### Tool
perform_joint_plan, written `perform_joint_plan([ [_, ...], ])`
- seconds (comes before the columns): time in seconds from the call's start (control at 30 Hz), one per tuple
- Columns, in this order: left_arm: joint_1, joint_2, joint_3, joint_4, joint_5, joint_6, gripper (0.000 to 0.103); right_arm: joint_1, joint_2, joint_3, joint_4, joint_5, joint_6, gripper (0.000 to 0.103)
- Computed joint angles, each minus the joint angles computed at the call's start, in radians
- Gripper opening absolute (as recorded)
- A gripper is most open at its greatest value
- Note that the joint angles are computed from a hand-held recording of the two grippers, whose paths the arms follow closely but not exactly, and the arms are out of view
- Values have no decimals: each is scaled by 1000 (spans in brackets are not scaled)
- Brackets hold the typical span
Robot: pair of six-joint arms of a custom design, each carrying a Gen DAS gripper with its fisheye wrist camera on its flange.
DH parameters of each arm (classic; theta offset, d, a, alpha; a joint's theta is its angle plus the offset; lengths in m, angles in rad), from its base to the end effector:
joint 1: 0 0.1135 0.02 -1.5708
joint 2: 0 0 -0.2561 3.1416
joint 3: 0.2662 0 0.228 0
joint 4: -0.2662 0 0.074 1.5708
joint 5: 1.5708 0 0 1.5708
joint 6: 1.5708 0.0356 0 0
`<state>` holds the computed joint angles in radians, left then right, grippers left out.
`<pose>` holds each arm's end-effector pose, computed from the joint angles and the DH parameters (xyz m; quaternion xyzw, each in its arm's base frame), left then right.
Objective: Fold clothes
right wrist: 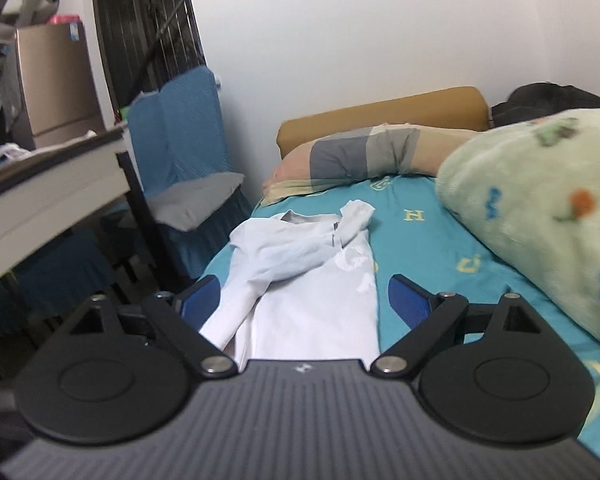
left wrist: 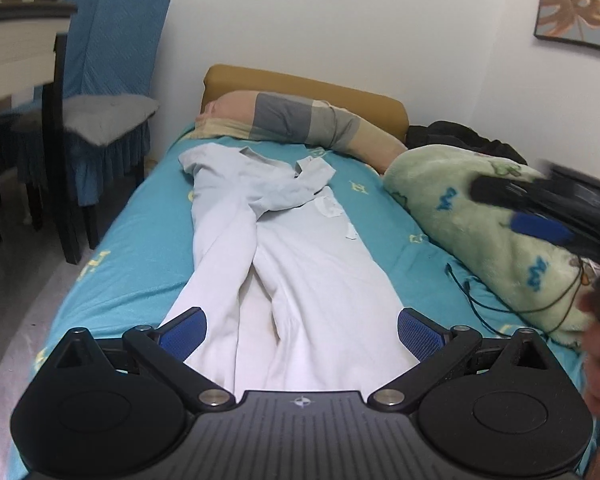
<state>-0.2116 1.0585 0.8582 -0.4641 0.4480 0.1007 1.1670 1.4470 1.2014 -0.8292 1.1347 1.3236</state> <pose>0.1977 -0.0582 0.2863 0.2324 0.8508 -0.2231 0.4152 0.1313 0.2252 0.2940 0.1955 0.8047 0.0295 0.5598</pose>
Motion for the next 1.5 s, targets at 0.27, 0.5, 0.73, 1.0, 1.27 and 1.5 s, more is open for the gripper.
perform_joint_plan([
  [0.27, -118, -141, 69, -222, -181, -47, 103, 241, 73, 75, -551, 71, 632, 92],
  [0.5, -2, -66, 185, -372, -159, -39, 103, 263, 13, 8, -463, 81, 592, 92],
  [0.73, 252, 133, 384, -508, -40, 47, 102, 251, -31, -40, -384, 60, 531, 92],
  [1.0, 615, 438, 596, -574, 130, 253, 100, 214, -97, -125, -228, 25, 455, 92],
  [1.27, 842, 770, 696, -897, 247, 720, 86, 137, -56, -141, -94, -63, 315, 92],
  [1.5, 840, 813, 642, -958, 193, 942, 64, 110, -22, -141, -54, -117, 284, 92],
])
